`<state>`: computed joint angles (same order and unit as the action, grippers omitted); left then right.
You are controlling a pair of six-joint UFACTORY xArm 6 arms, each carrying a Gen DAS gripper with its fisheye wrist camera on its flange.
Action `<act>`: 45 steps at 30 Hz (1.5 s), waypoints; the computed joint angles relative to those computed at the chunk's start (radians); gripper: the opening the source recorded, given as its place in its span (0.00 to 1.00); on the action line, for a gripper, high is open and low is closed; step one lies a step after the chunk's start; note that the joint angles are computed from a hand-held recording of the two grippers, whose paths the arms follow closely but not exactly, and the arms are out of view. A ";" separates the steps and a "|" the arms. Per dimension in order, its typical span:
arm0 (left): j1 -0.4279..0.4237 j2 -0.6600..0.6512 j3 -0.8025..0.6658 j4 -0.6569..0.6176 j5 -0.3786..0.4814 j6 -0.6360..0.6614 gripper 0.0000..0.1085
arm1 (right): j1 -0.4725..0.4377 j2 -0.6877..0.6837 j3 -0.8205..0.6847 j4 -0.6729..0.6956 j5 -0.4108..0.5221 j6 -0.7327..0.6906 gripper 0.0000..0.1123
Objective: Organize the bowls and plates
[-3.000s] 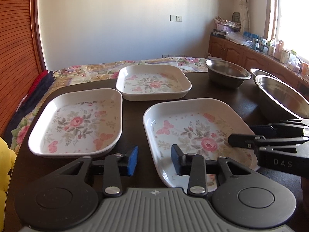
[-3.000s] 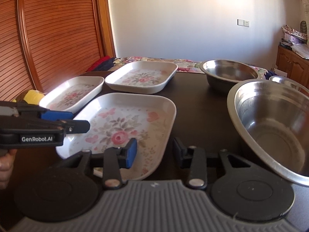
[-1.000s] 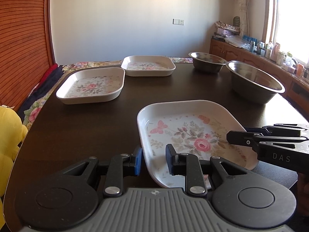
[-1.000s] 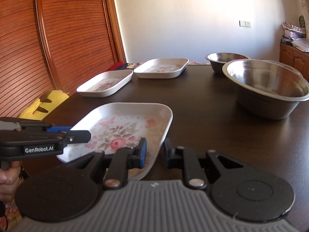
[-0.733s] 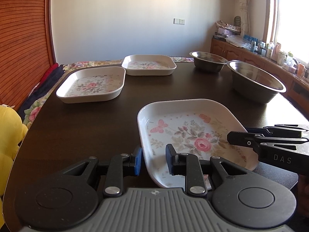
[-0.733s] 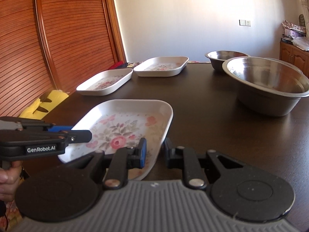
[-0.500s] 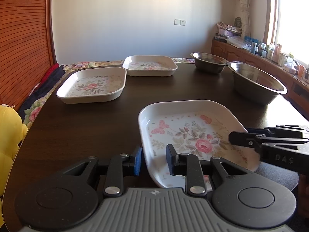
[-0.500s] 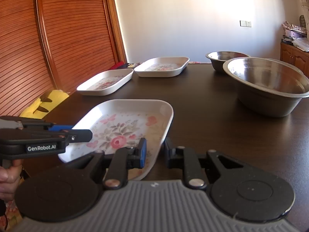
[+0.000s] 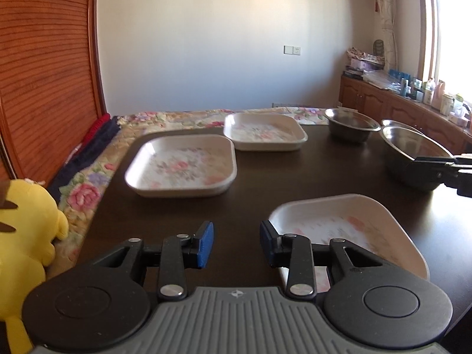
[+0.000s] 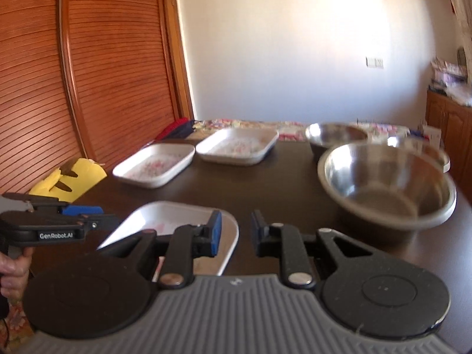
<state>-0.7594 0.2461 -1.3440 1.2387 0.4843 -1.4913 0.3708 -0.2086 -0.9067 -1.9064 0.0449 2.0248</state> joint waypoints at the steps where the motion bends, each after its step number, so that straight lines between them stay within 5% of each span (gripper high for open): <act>1: 0.007 0.000 -0.003 0.000 0.001 0.006 0.35 | -0.003 0.012 -0.017 0.010 -0.006 -0.022 0.21; 10: 0.080 0.020 -0.042 -0.023 -0.026 0.071 0.38 | -0.004 0.144 -0.147 0.238 -0.055 -0.322 0.21; 19: 0.156 0.066 -0.099 -0.036 -0.077 0.138 0.50 | 0.047 0.277 -0.220 0.806 -0.063 -0.910 0.36; 31: 0.254 0.152 -0.187 -0.151 -0.156 0.278 0.57 | 0.149 0.448 -0.389 1.517 0.028 -1.603 0.43; 37: 0.288 0.201 -0.225 -0.245 -0.193 0.396 0.55 | 0.183 0.541 -0.510 1.778 0.107 -1.817 0.44; 45: 0.314 0.257 -0.268 -0.372 -0.215 0.532 0.45 | 0.187 0.632 -0.638 1.932 0.212 -1.924 0.44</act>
